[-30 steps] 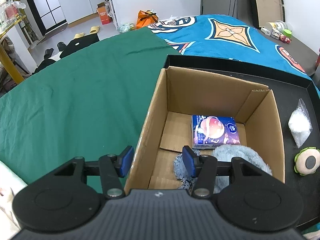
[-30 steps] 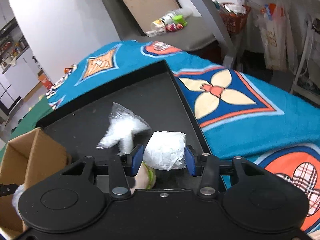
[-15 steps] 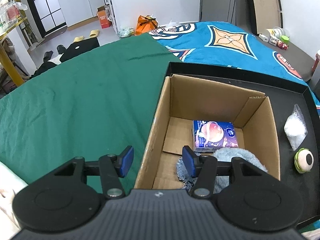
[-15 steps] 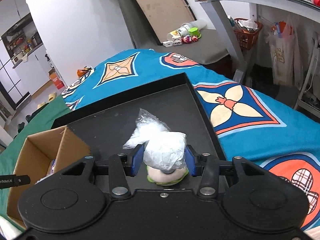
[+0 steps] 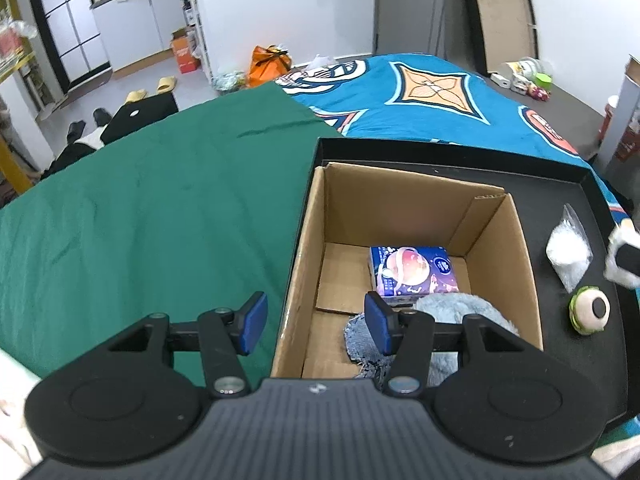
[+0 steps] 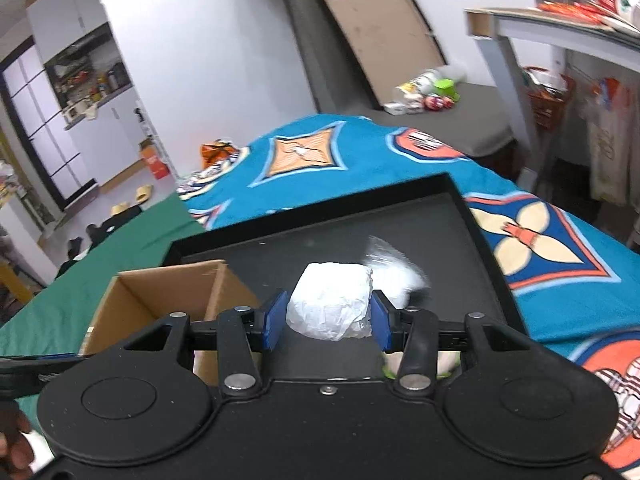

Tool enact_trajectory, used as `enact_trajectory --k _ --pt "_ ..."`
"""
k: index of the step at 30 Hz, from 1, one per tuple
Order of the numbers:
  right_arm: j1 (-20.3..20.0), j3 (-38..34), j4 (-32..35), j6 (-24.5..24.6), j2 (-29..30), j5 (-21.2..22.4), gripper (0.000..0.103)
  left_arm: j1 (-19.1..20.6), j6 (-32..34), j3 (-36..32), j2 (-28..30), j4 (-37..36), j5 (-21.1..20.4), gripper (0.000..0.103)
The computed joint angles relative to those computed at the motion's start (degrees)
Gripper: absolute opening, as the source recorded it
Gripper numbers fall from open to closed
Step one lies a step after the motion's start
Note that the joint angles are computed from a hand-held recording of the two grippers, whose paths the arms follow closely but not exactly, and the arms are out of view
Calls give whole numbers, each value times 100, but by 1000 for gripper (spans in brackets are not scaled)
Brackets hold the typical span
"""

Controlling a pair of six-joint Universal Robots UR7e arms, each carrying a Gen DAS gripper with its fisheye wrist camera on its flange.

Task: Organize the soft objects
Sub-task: 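Carry the white cloth with the right gripper into the box and release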

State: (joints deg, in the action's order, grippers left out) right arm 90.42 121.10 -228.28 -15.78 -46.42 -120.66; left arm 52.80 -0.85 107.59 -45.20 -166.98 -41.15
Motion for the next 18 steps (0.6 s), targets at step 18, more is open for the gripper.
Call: enact_trajectory --k 18 --pt "541 -613 583 -101 402 104 45 331 -194 -60 -242 393 -650 27"
